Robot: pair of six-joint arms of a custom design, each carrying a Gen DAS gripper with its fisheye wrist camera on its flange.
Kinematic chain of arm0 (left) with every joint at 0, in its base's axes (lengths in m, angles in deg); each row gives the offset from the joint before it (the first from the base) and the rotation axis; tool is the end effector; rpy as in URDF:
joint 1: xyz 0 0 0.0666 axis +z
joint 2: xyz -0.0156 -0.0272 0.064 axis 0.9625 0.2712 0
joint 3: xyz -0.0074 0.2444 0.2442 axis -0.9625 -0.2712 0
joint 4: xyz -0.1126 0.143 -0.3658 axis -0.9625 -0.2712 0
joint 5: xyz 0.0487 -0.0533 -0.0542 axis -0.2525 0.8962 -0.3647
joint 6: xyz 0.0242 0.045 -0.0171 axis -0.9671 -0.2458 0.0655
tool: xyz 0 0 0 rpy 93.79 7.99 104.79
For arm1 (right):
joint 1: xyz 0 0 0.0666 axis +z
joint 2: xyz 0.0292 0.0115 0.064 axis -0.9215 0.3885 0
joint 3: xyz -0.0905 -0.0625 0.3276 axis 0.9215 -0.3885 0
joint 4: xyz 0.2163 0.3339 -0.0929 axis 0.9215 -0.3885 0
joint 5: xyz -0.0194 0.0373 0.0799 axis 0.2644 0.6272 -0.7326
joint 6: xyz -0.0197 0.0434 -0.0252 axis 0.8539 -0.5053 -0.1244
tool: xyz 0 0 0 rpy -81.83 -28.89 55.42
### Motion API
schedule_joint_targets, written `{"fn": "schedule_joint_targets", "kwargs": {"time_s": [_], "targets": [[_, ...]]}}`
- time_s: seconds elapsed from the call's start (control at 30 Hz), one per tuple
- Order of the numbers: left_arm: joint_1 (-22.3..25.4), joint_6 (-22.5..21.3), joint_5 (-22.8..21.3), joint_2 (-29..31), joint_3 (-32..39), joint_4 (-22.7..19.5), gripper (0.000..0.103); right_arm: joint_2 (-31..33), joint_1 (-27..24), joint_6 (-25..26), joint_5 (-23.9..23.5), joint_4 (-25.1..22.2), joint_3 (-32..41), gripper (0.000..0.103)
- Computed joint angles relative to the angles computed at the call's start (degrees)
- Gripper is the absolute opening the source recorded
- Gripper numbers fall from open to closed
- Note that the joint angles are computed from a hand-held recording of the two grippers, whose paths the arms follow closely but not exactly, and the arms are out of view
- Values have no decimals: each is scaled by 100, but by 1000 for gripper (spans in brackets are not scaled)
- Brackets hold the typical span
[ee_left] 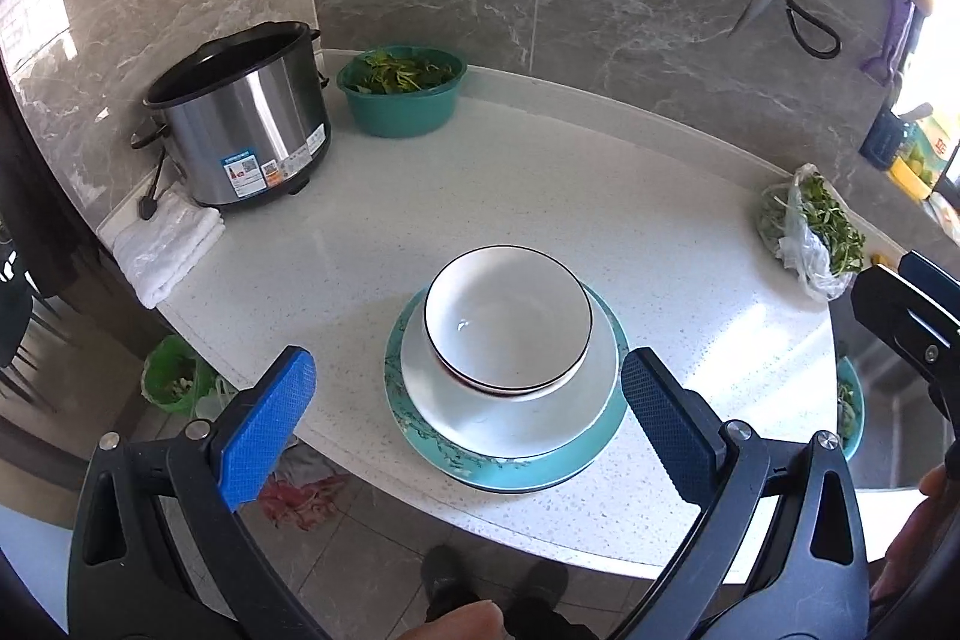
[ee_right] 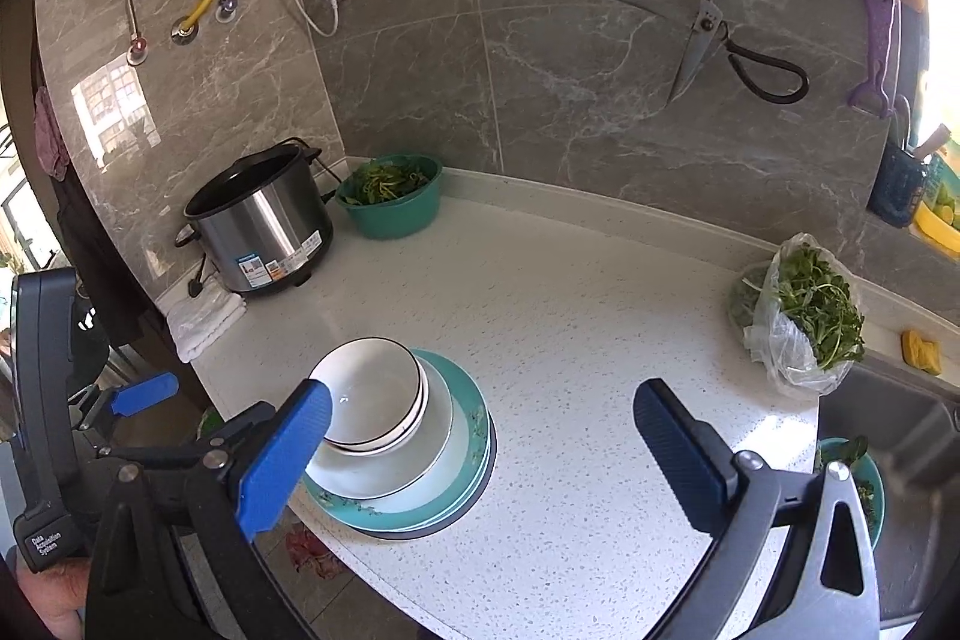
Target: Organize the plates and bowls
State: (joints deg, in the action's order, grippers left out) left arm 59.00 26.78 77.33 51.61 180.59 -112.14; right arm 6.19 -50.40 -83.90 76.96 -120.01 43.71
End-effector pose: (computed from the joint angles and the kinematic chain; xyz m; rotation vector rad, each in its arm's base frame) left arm 0.5064 -0.1331 0.4817 -0.0232 2.4602 -0.0306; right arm 0.3987 0.1209 0.5611 -0.2131 2.2654 0.2705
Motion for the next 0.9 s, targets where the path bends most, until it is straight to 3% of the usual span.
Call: {"fn": "schedule_joint_targets", "kwargs": {"time_s": [0.9], "targets": [[-279, 353, -316, 101, 425, -266, 103, -181, -174, 78, -36, -67, -46, 103]]}}
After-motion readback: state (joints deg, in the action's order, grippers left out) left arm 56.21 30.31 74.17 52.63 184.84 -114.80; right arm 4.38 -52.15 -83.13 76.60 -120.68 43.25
